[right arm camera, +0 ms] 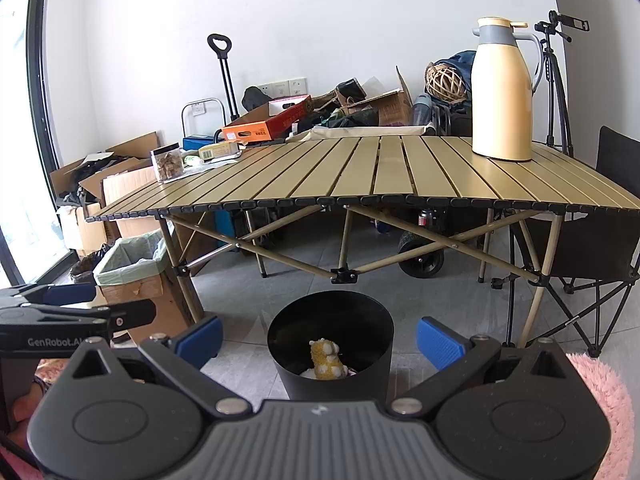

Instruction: Collect trash

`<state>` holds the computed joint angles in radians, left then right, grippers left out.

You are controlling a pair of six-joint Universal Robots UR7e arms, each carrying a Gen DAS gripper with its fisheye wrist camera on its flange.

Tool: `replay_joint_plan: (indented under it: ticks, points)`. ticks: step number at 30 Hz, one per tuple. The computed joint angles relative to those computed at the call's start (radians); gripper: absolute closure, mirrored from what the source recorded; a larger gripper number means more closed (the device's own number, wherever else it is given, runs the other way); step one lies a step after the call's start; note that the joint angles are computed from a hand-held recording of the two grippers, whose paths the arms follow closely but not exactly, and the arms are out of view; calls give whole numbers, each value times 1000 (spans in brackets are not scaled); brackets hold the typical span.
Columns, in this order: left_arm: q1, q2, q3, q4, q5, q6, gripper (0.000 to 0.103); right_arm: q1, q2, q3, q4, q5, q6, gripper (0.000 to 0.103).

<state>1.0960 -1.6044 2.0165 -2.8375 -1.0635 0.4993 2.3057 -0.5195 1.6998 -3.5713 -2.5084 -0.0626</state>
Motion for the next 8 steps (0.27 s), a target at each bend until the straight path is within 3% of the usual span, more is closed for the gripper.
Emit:
replay_joint_plan:
  ticks: [8]
  points:
    - [0,3,-1,3,-5,-1,0,0,0,0,1,0,2,0]
